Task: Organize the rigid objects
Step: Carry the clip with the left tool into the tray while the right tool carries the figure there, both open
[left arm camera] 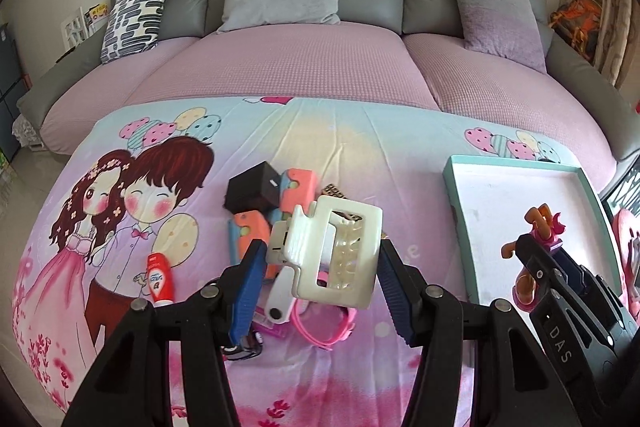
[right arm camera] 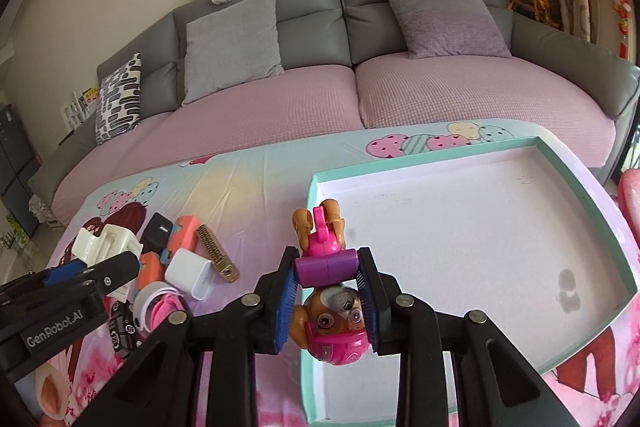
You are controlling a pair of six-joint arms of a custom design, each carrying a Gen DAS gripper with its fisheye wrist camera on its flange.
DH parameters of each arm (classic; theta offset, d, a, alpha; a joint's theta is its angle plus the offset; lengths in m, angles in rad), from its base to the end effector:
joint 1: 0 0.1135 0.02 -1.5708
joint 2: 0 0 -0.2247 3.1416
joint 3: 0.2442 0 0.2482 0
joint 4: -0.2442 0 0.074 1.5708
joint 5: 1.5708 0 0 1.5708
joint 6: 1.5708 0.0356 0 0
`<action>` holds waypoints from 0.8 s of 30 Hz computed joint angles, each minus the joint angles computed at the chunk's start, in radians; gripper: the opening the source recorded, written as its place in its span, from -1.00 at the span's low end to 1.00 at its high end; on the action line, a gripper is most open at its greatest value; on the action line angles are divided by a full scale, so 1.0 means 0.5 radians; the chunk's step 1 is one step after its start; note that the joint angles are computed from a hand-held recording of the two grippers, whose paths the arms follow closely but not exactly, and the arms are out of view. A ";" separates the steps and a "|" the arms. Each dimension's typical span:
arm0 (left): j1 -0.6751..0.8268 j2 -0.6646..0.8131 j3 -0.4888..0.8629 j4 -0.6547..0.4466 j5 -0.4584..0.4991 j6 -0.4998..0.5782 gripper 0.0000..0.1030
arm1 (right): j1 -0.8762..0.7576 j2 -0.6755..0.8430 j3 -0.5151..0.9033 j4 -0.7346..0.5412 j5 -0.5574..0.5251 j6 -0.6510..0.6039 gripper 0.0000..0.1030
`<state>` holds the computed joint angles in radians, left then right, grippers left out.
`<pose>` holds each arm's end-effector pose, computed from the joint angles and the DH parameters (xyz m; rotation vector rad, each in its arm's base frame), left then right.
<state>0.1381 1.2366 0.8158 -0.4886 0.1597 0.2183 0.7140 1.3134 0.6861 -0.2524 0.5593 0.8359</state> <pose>0.2560 0.0299 0.1960 0.1664 2.4589 -0.0441 0.2084 0.1556 0.1577 0.3730 2.2541 0.1061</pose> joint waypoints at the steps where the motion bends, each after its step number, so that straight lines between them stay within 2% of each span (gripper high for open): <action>1: -0.059 0.001 0.005 0.005 -0.027 -0.013 0.11 | -0.046 -0.056 -0.055 0.005 -0.032 0.025 -0.40; 6: -0.420 0.020 0.024 0.037 -0.188 -0.120 0.11 | -0.181 -0.266 -0.176 -0.231 0.068 0.097 -0.40; 14: -0.924 0.173 0.025 0.143 -0.345 -0.279 0.12 | -0.478 -0.655 -0.394 -0.524 0.070 0.194 -0.40; 20: -1.129 0.311 0.040 0.246 -0.419 -0.355 0.12 | -0.614 -0.868 -0.481 -0.684 0.060 0.242 -0.40; 24: -1.176 0.368 0.040 0.300 -0.437 -0.384 0.12 | -0.648 -0.878 -0.502 -0.667 0.015 0.211 -0.40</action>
<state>-0.4500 1.4205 0.8358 -0.3388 -0.0590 0.0265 0.3901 0.8743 0.4349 -0.5857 0.5666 0.9415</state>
